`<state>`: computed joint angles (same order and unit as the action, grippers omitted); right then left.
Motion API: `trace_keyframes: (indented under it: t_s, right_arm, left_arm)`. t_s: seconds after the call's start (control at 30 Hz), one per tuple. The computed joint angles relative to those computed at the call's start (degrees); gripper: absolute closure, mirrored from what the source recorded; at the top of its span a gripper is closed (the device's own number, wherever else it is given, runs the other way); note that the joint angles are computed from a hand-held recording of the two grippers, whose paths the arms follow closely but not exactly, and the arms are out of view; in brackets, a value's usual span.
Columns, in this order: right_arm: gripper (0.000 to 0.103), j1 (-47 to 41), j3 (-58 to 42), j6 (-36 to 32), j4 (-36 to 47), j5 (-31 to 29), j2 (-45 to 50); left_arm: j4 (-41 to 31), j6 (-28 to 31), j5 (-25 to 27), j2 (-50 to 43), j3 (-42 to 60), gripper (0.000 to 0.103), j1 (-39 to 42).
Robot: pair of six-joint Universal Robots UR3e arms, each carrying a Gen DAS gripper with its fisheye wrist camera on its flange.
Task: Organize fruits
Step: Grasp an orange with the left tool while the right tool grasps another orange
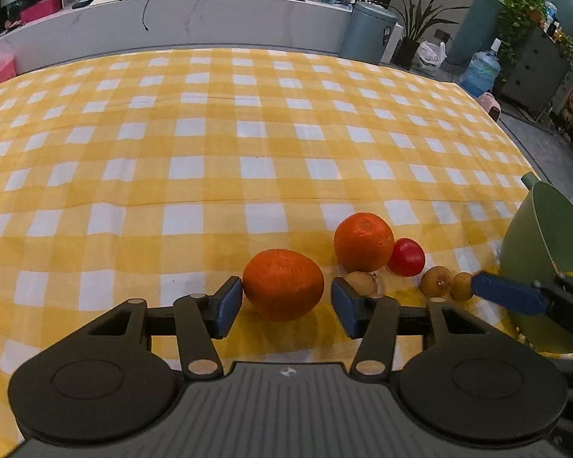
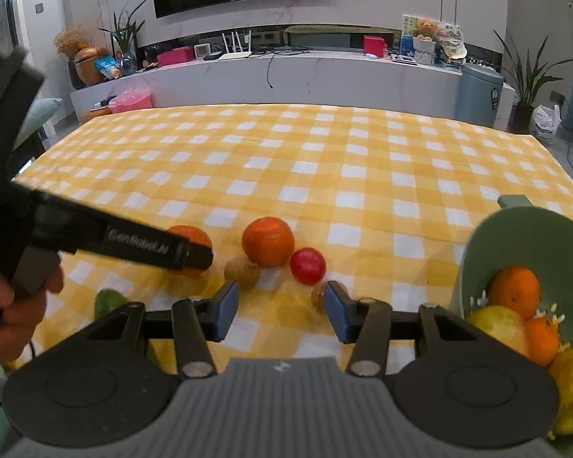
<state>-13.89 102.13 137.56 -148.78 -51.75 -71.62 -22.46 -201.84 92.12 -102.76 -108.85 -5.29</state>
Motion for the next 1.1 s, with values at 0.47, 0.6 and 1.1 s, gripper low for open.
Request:
trace_keyframes:
  t_s: [0.47, 0.6, 1.1]
  right_arm:
    - [0.060, 7.54, -14.16, 1.75, -2.16, -5.08, 10.91]
    - [0.060, 7.57, -17.21, 3.67, 0.65, -4.74, 12.41]
    - [0.060, 8.82, -17.32, 3.49, 1.83, -7.92, 12.12]
  left_arm:
    - [10.39, 0.84, -6.88, 1.87, -7.79, 0.050, 5.39]
    - [12.53, 1.24, -6.45, 0.94, -7.91, 0.050, 5.17]
    - [18.87, 1.54, -9.39, -2.20, -9.00, 0.049, 6.80]
